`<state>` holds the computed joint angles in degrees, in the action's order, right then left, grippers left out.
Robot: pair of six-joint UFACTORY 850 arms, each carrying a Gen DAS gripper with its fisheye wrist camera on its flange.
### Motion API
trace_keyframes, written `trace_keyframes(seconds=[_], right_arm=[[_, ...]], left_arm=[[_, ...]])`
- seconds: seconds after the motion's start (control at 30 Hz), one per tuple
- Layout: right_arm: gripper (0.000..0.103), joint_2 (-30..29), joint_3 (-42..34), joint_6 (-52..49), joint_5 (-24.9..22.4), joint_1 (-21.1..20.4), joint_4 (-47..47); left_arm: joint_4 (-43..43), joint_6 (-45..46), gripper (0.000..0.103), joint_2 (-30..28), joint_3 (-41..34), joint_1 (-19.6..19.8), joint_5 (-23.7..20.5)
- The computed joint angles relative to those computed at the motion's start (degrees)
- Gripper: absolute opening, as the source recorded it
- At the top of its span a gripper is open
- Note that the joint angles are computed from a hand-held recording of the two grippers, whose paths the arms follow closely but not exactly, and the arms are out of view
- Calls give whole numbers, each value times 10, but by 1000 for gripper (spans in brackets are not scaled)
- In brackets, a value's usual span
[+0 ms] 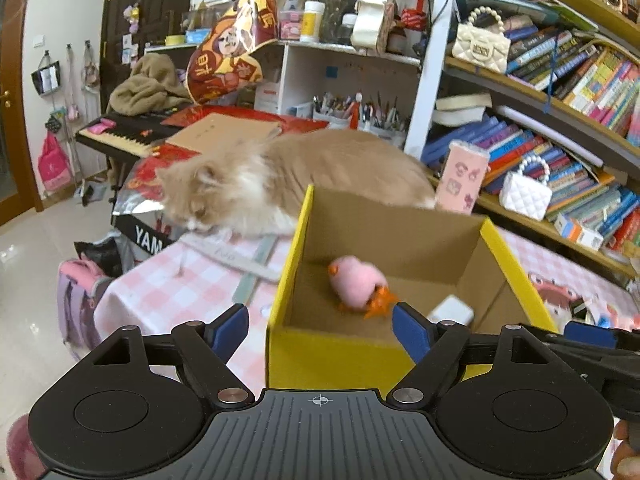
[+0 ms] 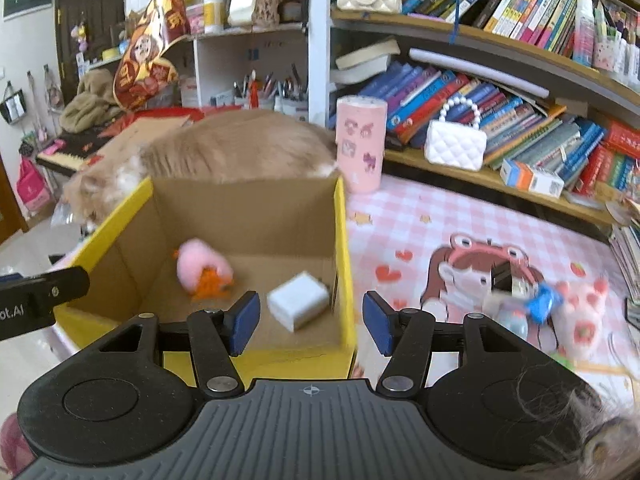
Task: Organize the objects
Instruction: 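Lift both tools out of yellow box back toward the toys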
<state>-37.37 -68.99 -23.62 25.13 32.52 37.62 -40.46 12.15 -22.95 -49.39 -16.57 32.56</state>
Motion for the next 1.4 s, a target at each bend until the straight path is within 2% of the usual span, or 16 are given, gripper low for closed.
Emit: trace_keyframes(seconds=[0.07, 0.43, 0.7, 1.07, 1.4], right_arm=[[60, 7, 23, 4, 35, 11, 3], [60, 45, 104, -1, 21, 53, 38], [60, 66, 152, -1, 53, 78, 63], [63, 89, 200, -17, 75, 97, 146], [64, 101, 217, -29, 63, 80, 214]], left_arm=[[-1, 2, 82, 8, 16, -3, -2], [-17, 1, 82, 57, 99, -24, 0], [-38, 31, 87, 77, 137, -49, 15], [33, 16, 88, 77, 146, -64, -19], [88, -3, 88, 57, 123, -79, -34]])
